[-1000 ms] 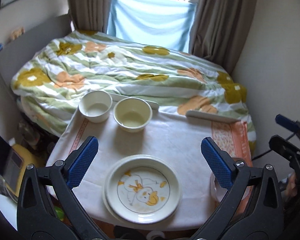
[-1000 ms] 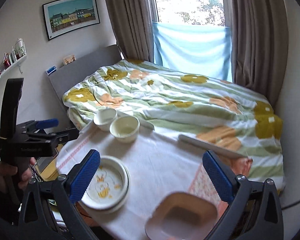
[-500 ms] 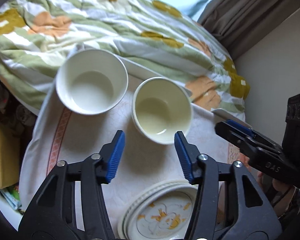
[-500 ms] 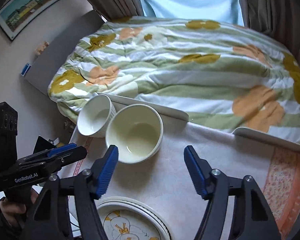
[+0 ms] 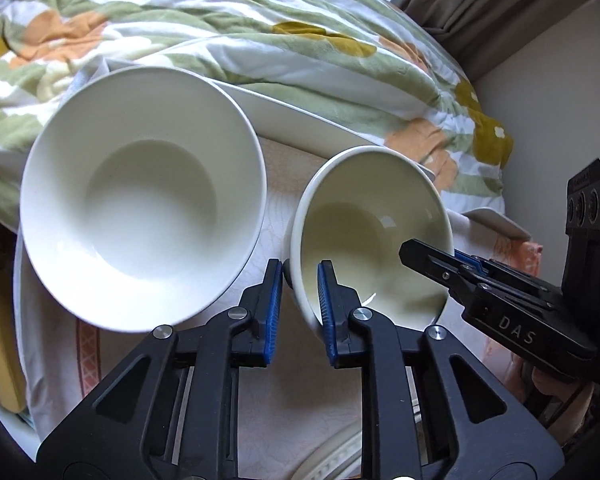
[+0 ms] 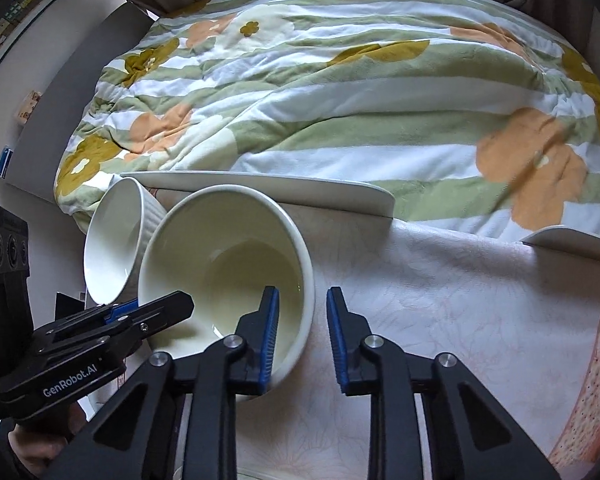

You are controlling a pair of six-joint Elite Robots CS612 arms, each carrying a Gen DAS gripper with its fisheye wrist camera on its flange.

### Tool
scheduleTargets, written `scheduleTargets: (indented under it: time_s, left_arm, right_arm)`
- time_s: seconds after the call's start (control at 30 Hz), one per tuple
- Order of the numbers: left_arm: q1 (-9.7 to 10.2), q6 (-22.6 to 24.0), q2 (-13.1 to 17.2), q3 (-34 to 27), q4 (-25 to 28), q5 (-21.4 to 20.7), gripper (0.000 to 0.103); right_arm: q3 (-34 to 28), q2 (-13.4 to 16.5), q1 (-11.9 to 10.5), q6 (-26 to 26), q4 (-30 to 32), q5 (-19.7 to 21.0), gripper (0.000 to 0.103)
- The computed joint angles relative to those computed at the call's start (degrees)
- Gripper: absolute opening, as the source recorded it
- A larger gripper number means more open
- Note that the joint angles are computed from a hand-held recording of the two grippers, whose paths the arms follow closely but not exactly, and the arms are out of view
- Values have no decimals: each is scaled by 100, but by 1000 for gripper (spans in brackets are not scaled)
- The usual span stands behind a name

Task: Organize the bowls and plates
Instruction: 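Grip the rim of the cream bowl with both tools and lift it, then carry the cream bowl with both tools and lower it into the pink dish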

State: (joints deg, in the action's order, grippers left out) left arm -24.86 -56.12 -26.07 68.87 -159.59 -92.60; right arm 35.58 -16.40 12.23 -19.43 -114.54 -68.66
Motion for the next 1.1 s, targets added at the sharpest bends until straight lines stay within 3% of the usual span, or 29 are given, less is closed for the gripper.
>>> scheduleTargets:
  time_s: [0.07,0.27,0.47,0.7,0.9,1.1]
  left_arm:
    - [-17,100,-12,-25,105,94,16]
    - [-41,264,-43,-45,254,209,15]
    - [-134,500,-170,-52,341,483,15]
    - [-323,672,-424,10,251,800,15]
    - [-648,710,-643,29,166,1134,15]
    - [-992,542,-590,-285,300,1154,15]
  right_arm:
    - [-101,59,9,54,96,-6,12]
    - [44,-14,21,141,-59,-52,12]
    - [420,-229,-27,334,-480,58,12]
    - [1236,-767,-197,510,-1243,361,12]
    - [2139,-1344,-470,529,-2005,683,12]
    - [3012,-1910,-816,379,-2469,680,12]
